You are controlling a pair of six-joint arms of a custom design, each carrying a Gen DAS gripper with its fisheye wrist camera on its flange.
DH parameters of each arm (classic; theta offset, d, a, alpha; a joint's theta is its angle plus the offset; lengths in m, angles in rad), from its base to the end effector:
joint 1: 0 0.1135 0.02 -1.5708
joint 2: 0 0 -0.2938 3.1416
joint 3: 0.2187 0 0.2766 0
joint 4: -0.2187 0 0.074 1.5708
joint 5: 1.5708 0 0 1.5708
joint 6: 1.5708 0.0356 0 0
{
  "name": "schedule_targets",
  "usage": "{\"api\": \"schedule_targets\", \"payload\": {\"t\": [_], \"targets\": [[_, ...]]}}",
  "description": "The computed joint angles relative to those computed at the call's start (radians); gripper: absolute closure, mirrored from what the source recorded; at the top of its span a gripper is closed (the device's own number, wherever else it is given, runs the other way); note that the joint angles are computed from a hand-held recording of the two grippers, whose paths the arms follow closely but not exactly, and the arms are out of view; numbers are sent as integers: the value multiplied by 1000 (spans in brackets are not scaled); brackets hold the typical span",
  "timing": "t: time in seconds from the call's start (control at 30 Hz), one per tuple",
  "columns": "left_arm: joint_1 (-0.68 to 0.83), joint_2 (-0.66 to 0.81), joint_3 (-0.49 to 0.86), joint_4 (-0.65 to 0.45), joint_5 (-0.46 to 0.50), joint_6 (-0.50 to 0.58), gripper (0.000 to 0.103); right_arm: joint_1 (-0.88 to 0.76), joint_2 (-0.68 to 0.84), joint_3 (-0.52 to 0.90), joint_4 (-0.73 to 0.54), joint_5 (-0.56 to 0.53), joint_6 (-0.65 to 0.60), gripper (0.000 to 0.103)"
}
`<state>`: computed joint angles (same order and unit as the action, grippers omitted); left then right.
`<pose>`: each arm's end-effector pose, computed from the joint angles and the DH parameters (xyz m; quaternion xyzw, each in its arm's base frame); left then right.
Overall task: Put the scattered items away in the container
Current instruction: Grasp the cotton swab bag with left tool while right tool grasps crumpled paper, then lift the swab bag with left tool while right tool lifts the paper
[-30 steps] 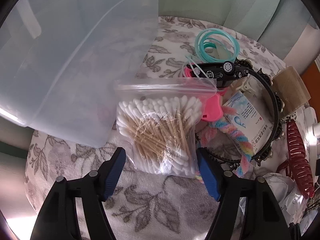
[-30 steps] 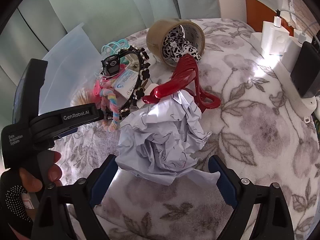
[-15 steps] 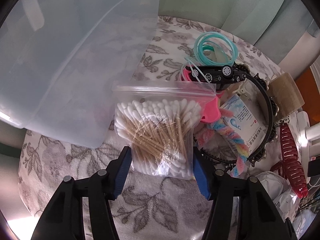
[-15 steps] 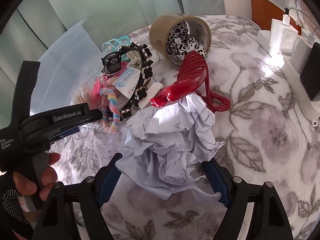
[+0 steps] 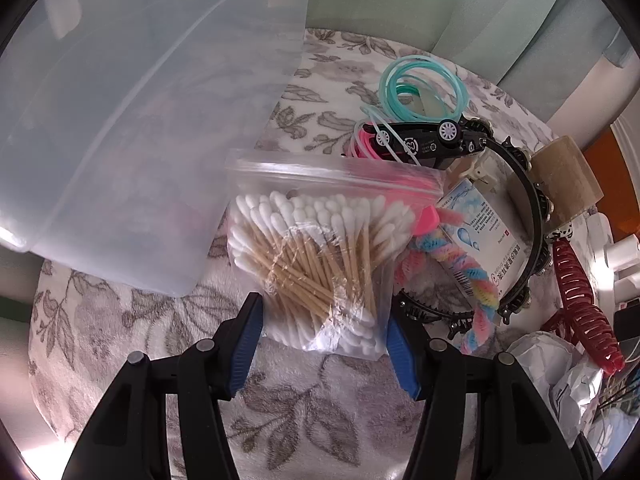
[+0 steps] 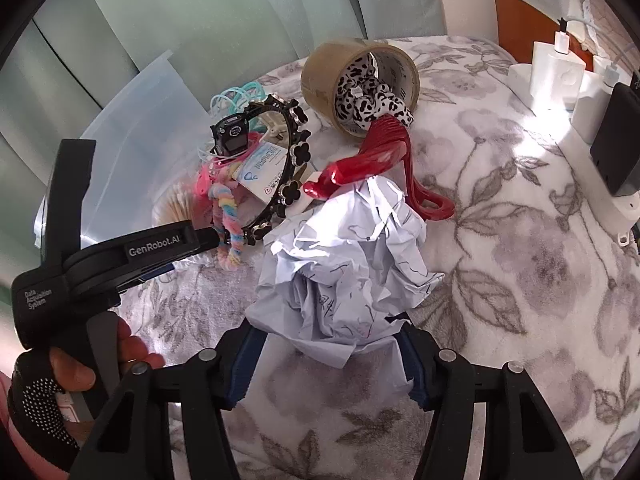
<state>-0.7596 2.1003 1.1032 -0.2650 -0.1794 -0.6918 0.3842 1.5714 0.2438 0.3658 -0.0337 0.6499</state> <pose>0.2933 -0.2698 0.0690 0.0196 0.9840 -0.0354 0.1733 0.1907 0.0784 0.0698 0.1213 0.9461 0.1622 0.2526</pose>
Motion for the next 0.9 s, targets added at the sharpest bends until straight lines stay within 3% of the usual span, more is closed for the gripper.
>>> {"api": "schedule_targets", "payload": {"t": [0.1, 0.27, 0.4, 0.9], "targets": [[4, -4, 2, -3, 15, 5, 43, 18, -40, -8, -26, 24, 11, 41], [-1, -22, -3, -16, 5, 12, 56, 42, -145, -28, -100, 71, 24, 42], [-5, -52, -27, -20, 7, 16, 59, 59, -227, -41, -165, 103, 42, 43], [-59, -260, -163, 7, -6, 41, 62, 287, -555, -15, -479, 352, 153, 43]]}}
